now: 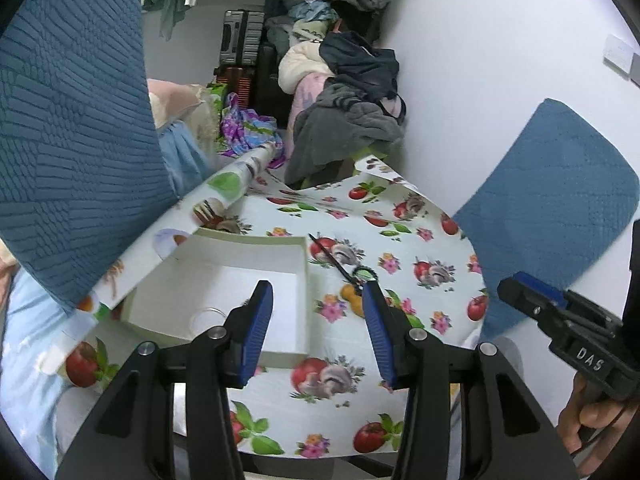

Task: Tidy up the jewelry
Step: 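Withdraw both tools from the box back toward the jewelry pile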

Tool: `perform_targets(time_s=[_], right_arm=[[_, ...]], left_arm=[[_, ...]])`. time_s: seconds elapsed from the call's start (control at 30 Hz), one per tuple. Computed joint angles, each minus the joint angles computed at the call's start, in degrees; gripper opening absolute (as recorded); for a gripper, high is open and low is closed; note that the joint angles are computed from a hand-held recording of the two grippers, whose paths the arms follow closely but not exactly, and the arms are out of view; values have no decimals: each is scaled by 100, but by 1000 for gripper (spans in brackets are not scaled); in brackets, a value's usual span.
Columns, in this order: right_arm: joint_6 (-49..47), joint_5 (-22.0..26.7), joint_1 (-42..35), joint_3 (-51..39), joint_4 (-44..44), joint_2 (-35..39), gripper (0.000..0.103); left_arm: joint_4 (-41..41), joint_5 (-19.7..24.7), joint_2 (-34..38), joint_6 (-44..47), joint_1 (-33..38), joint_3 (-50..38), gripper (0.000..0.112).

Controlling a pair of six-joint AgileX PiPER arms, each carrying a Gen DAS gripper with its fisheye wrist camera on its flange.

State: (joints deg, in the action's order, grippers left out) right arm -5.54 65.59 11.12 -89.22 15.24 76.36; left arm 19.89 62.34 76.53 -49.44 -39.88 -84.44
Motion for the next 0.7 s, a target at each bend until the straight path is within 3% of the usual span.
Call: perform_targets(time_s=[0.47, 0.7], right_arm=[[-1065, -417, -1323, 1555, 660, -739, 33], [-1825, -1035, -1696, 2180, 1014, -353, 33]], left_arm=[[178, -685, 514, -646, -560, 380, 47], [-57, -1638, 1065, -701, -474, 684, 47]])
